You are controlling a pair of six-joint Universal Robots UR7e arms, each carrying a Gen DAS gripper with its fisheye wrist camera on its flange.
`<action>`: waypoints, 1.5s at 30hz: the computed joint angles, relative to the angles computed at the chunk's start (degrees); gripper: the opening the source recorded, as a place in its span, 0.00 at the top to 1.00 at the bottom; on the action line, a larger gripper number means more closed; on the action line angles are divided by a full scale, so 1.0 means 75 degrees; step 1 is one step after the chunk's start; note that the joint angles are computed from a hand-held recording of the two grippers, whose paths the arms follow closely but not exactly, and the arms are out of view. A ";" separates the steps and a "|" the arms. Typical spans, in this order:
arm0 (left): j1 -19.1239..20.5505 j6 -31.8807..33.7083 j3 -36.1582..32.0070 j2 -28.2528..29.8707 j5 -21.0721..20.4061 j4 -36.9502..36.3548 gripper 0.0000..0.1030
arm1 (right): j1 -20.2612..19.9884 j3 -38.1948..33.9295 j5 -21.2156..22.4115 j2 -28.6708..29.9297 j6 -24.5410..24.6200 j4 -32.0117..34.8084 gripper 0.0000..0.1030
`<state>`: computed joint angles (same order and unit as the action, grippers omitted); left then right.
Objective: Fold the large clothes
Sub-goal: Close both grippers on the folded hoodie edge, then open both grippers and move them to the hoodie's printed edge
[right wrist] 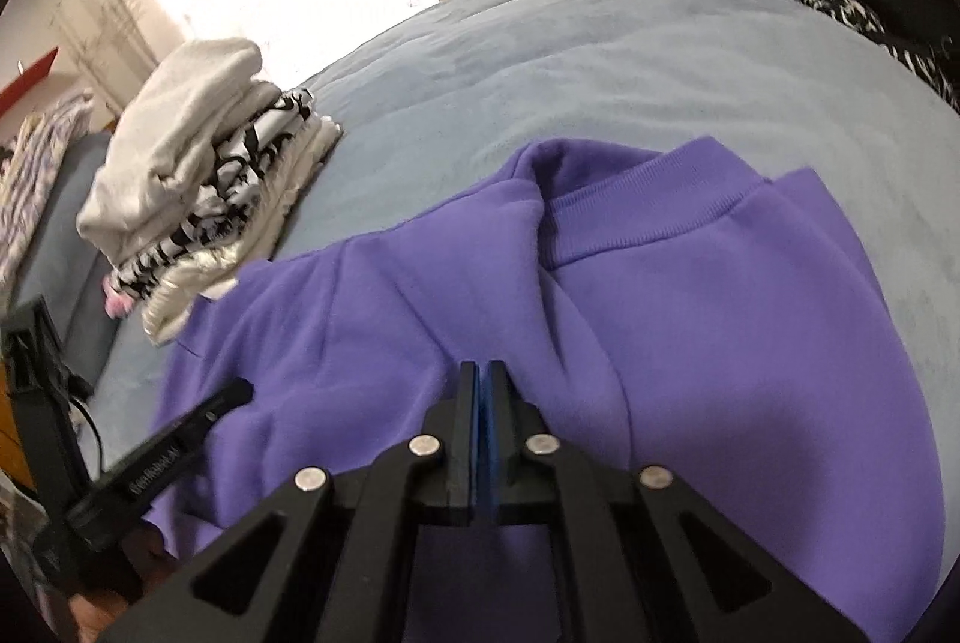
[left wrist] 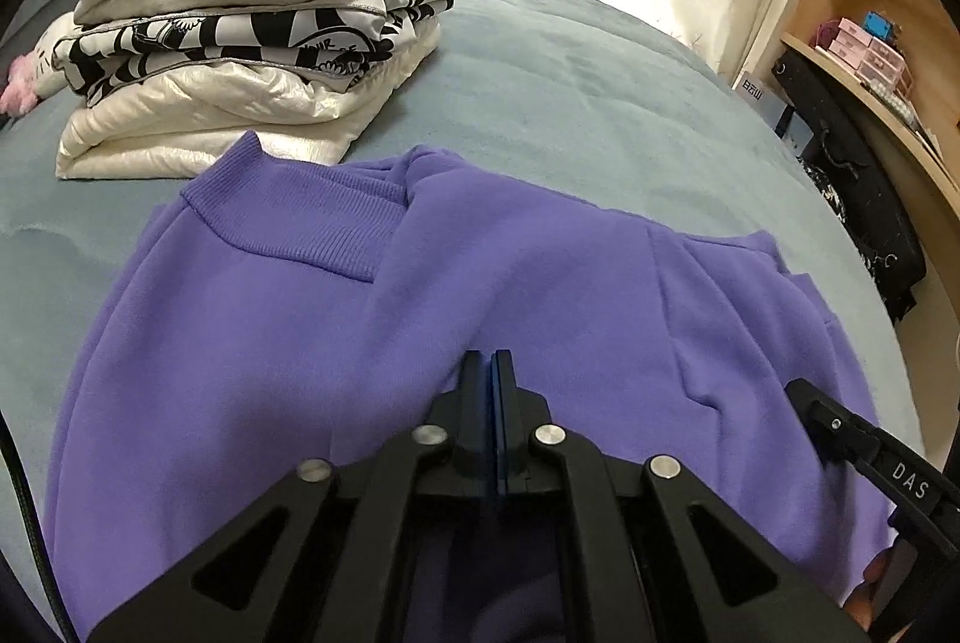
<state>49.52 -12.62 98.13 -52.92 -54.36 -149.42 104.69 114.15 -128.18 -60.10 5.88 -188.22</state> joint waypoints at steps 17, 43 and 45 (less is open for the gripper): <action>-0.0971 -0.1330 0.1340 -0.1846 0.0496 0.1160 0.71 | 0.1449 0.0473 -0.0959 -0.0240 0.0287 0.0113 0.97; -0.1897 -0.2218 0.2922 -0.4016 0.0137 0.2016 0.36 | 0.2193 0.1758 -0.0914 -0.0803 0.1267 0.0395 0.83; -0.1820 -0.2211 0.3012 -0.4098 0.0052 0.1912 0.33 | 0.2208 0.1800 -0.0864 -0.0795 0.1204 0.0302 0.83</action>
<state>35.87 -29.20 120.72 -83.66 -53.97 -135.08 121.25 127.65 -134.65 -66.05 14.91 -185.96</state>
